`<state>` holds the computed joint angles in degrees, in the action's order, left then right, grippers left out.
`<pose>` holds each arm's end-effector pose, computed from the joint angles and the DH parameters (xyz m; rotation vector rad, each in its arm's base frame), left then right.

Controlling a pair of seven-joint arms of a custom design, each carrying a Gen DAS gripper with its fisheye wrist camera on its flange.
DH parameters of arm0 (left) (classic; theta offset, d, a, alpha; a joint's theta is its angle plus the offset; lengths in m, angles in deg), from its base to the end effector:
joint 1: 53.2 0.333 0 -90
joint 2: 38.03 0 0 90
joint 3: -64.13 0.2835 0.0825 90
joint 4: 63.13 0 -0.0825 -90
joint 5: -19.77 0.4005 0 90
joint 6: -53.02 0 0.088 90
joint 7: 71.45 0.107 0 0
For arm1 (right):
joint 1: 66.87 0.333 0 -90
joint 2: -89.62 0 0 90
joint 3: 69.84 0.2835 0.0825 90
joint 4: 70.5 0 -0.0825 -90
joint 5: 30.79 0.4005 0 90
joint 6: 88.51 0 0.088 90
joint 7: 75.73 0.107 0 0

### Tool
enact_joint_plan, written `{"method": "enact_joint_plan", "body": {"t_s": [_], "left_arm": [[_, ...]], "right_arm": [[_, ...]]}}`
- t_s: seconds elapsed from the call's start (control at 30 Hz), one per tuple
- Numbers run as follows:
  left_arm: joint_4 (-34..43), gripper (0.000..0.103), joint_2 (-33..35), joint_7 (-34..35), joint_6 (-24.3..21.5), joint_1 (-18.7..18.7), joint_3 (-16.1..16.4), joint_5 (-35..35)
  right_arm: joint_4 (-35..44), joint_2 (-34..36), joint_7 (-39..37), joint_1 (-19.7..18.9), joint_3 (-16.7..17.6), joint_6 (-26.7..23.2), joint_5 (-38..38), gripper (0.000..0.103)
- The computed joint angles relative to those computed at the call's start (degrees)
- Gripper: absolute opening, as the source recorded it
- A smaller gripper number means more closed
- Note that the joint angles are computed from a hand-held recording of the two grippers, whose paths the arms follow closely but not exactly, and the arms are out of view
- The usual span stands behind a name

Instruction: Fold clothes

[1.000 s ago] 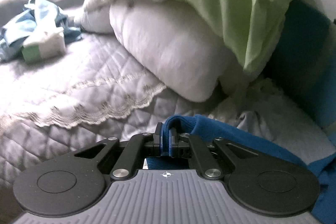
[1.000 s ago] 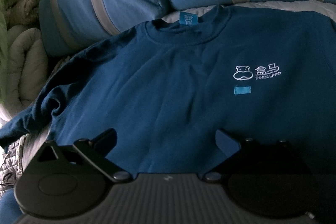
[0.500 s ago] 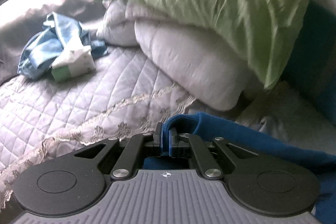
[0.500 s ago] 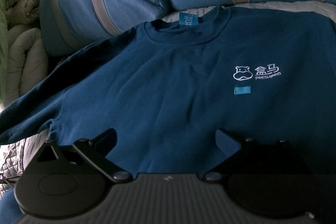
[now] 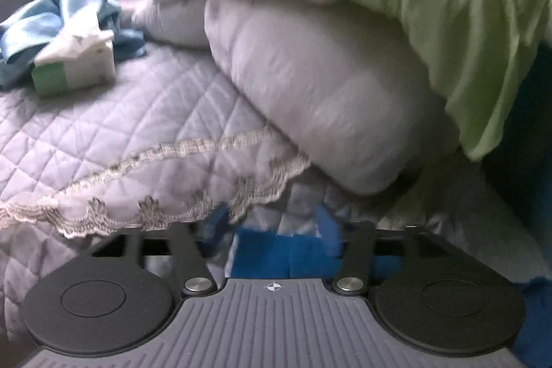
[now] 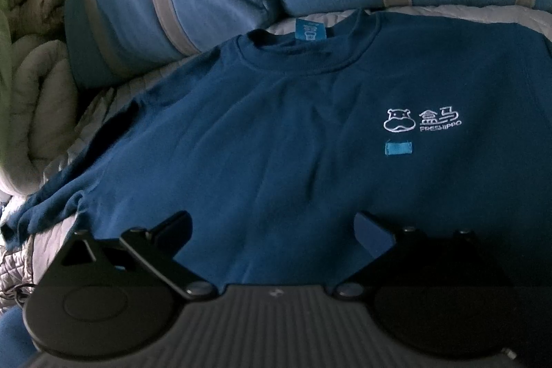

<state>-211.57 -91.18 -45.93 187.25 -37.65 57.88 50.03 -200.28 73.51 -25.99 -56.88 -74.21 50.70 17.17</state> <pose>0.3609 0.0605 0.5871 -2.2610 0.5925 -0.5417 0.5240 0.0524 0.4850 -1.8602 1.4183 -0.0495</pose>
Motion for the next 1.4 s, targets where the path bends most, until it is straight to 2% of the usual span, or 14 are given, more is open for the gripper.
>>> {"method": "enact_joint_plan", "body": {"t_s": [0.2, 0.4, 0.5, 0.67, 0.73, 0.77, 0.87, 0.93, 1.07, 1.33, 1.4], "left_arm": [[-3.33, 0.069, -3.71, -0.85, -0.79, -1.5, 1.72, -3.58], [-9.25, 0.069, -7.29, -3.32, 1.34, -3.06, 2.31, -8.08], [-12.76, 0.068, -9.14, -6.07, 4.49, -3.07, 2.89, -10.66], [-18.53, 0.068, -10.8, -12.27, 12.79, -1.92, 4.17, -16.14], [-19.72, 0.067, -10.37, -14.19, 15.56, -0.9, 3.7, -17.45], [-20.15, 0.062, -10.2, -15.57, 16.84, 0.1, 2.87, -17.69], [-19.09, 0.01, -8.7, -16.73, 16.86, 1.51, 2.07, -17.68], [-17.27, 0.008, -8.3, -17.05, 14.69, 2.41, 0.98, -16.89], [-11.64, 0.008, -7.89, -15.05, 7.28, 2.84, -0.63, -12.99], [-4.5, 0.007, -8.36, -12.57, -3.91, -0.19, -0.24, -9.57], [-4.47, 0.007, -8.68, -12.64, -4.88, -0.97, 0.33, -9.44]], "right_arm": [[-0.21, -0.15, -0.36, 0.01, 0.04, 0.23, -0.3, 0.103], [-0.34, -0.28, -0.24, 0.03, 0.06, 0.23, -0.2, 0.103], [-0.42, -0.36, -0.22, 0.07, 0.13, 0.38, -0.41, 0.103], [-0.43, -0.38, -0.23, 0.1, 0.06, 0.38, -0.54, 0.103], [-0.43, -0.39, -0.21, 0.1, 0.05, 0.37, -0.56, 0.103], [-0.43, -0.39, -0.26, 0.1, 0.02, 0.34, -0.52, 0.103], [-0.49, -0.43, -0.27, 0.1, 0.04, 0.41, -0.55, 0.103], [-0.47, -0.39, -0.26, 0.13, 0.06, 0.47, -0.51, 0.103], [-0.41, -0.31, -0.17, 0.13, 0.1, 0.52, -0.67, 0.103], [-0.22, -0.08, -0.1, 0.18, 0.06, 0.46, -0.42, 0.103], [-0.15, 0.0, -0.11, 0.17, 0.03, 0.38, -0.28, 0.103]]}}
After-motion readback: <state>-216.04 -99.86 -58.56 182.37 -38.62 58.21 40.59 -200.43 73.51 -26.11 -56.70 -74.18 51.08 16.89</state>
